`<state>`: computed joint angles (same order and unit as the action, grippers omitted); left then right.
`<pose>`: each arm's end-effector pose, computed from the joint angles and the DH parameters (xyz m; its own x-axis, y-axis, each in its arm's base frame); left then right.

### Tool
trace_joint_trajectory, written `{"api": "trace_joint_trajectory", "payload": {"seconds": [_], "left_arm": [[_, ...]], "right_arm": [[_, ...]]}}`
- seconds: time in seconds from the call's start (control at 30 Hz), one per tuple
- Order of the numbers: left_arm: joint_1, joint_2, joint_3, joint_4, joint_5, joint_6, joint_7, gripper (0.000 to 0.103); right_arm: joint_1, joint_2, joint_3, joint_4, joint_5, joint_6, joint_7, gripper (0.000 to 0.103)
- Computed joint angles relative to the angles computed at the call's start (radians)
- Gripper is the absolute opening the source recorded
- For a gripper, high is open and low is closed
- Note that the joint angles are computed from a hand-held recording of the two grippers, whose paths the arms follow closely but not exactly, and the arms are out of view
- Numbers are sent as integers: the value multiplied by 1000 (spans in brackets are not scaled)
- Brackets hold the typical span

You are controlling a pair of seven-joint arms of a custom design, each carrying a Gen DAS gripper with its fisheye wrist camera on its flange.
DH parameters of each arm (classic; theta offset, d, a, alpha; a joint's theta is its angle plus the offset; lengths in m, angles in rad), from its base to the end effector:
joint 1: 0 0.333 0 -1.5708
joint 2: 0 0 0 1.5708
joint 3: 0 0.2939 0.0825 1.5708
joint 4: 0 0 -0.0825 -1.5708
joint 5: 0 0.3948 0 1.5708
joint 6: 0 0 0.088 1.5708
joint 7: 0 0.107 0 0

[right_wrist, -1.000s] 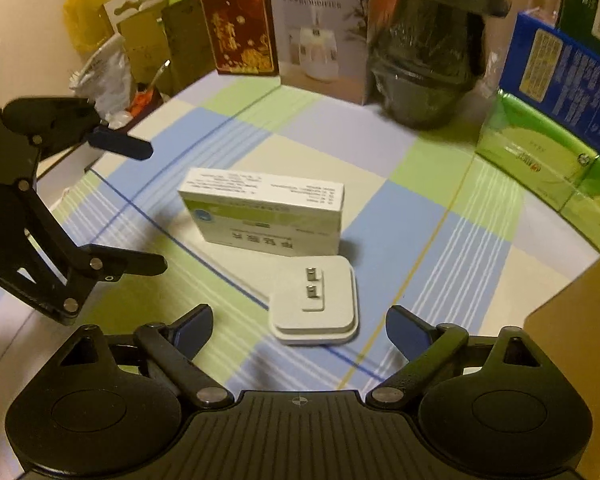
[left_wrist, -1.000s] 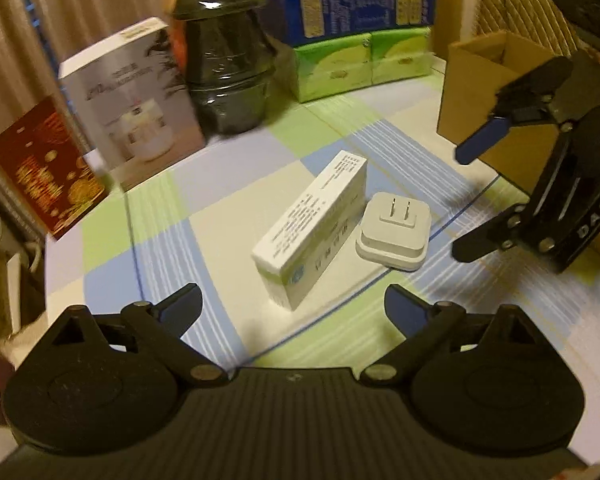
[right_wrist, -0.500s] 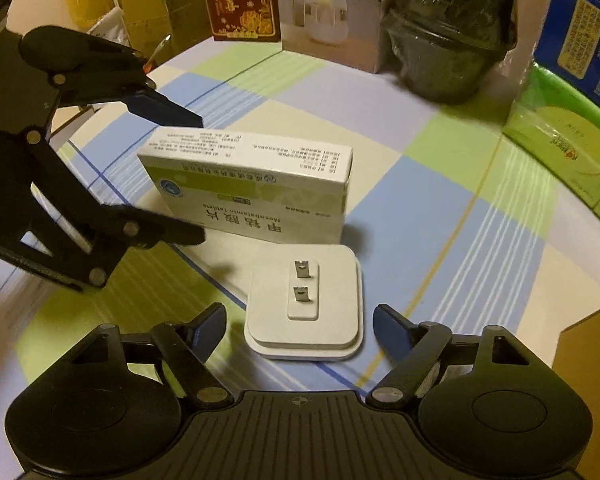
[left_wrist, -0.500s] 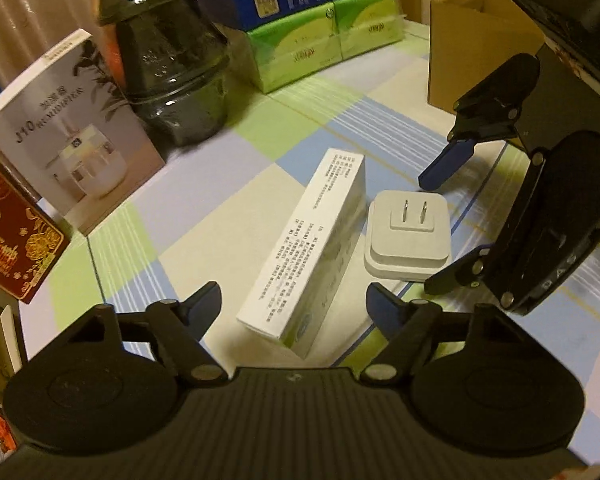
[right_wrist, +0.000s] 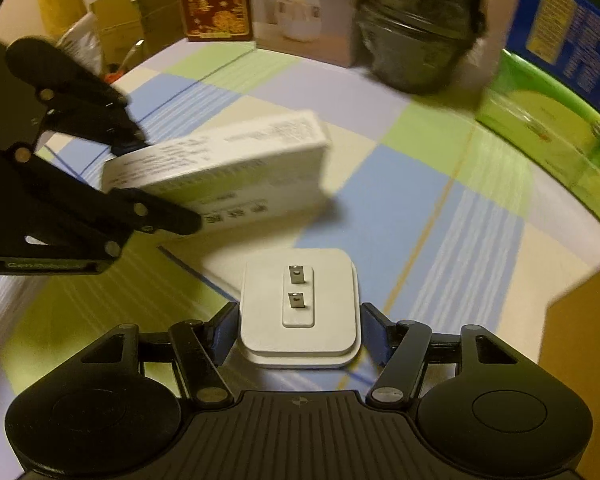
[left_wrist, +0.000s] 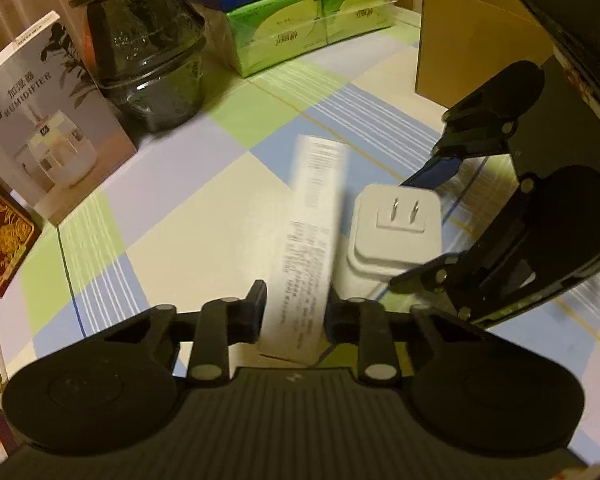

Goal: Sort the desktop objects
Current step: 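Grasp the white medicine box with left gripper while right grasps the plug adapter, then carry the medicine box and plug adapter over the cardboard box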

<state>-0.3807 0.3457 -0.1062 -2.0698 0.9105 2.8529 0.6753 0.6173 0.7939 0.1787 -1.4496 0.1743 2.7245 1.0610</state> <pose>0.5207 -0.3221 0.2703 -0.3453 -0.9258 -0.1539 -0.7676 0.3730 -0.5213 0.5534 0.5142 0.2501 0.8833 -0.4686 -0.0148 -0.4106 -0.7580 -0.5067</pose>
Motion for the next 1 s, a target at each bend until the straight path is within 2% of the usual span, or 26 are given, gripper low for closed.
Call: {"api": "trace_joint_trajectory", "payload": {"seconds": [0.13, 0.3, 0.37, 0.47, 0.6, 0.73, 0.83, 0.93, 1.0], "left_arm": [[7, -28, -25, -31, -80, -8, -42, 20], [-12, -96, -52, -94, -158, -23, -172, 20], [-24, -129, -71, -132, -189, -30, -251, 20], [-54, -178, -109, -183, -208, -60, -355, 20], [-122, -231, -160, -222, -120, -151, -536, 20], [-172, -264, -210, -251, -21, -217, -752, 20], [-202, -266, -243, -248, 27, -295, -856, 20], [-219, -260, -254, -242, 73, -338, -925, 21], [-222, -260, -253, -243, 109, -344, -961, 25]], "right_arm": [[-4, -79, -11, -114, 23, 16, 67, 62], [-28, -243, 12, -358, 54, 86, 102, 62], [-46, -315, 38, -464, 78, 114, 94, 62], [-105, -427, 112, -629, 170, 160, 24, 62], [-139, -560, 161, -809, 320, 211, -35, 62], [-88, -642, 124, -937, 321, 281, -16, 62], [-98, -666, 139, -986, 393, 313, -68, 62], [-110, -673, 170, -1013, 505, 366, -162, 62], [-115, -668, 192, -1013, 568, 386, -213, 62]]}}
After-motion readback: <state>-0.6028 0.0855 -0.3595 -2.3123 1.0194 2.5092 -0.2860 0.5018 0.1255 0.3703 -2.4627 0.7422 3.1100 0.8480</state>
